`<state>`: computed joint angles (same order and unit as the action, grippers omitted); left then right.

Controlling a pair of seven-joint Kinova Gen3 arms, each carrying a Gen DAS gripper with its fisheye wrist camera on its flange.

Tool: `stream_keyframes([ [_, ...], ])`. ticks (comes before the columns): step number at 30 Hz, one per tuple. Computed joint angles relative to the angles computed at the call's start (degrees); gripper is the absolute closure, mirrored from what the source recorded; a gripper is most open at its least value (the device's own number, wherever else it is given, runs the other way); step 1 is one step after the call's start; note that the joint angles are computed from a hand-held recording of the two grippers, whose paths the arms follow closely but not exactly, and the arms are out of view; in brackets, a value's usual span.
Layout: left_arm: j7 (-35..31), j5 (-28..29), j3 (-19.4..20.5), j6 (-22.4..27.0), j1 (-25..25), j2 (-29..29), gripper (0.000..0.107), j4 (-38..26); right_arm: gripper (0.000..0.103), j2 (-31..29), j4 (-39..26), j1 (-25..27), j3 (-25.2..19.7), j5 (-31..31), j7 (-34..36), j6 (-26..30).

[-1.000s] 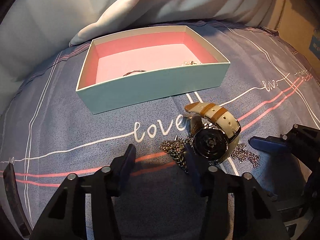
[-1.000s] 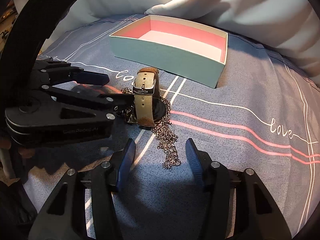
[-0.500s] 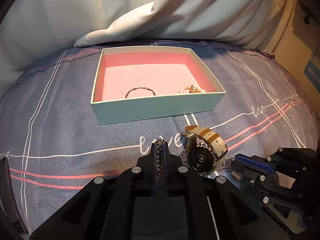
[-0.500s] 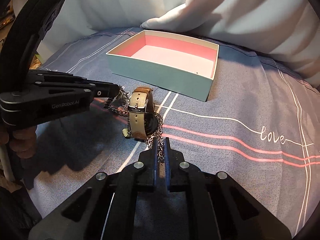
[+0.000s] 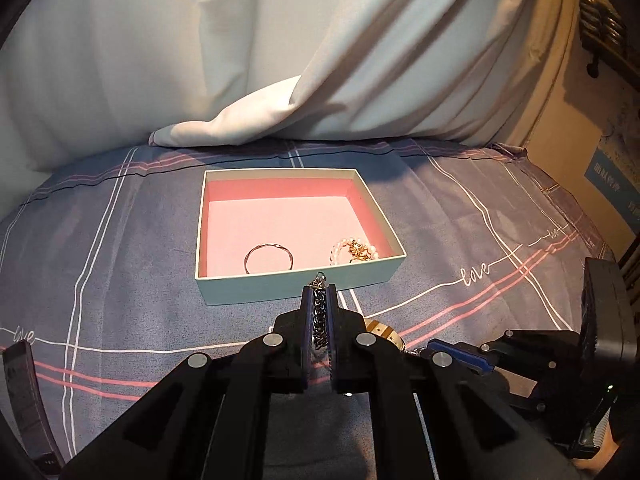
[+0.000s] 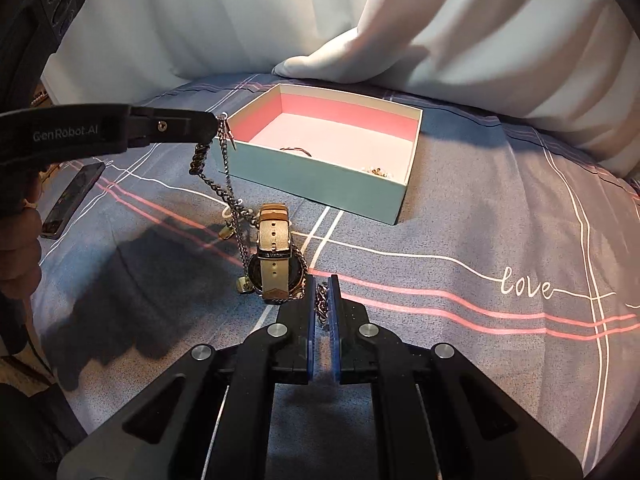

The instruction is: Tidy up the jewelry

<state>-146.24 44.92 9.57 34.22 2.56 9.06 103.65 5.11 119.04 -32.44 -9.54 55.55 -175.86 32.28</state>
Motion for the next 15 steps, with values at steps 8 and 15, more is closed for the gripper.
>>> stream_keyframes([
  [8, -4.83, 6.56, -0.80, 2.45, -0.83, -2.32, 0.101, -0.59, 0.096, -0.57, -0.24, 0.33, -0.32, -1.14, 0.98, 0.17],
  [15, -7.48, 10.07, -1.94, 5.92, -0.62, -3.51, 0.101, -1.09, 0.096, -1.24, 0.11, 0.87, -0.45, -1.47, 0.71, -0.48],
])
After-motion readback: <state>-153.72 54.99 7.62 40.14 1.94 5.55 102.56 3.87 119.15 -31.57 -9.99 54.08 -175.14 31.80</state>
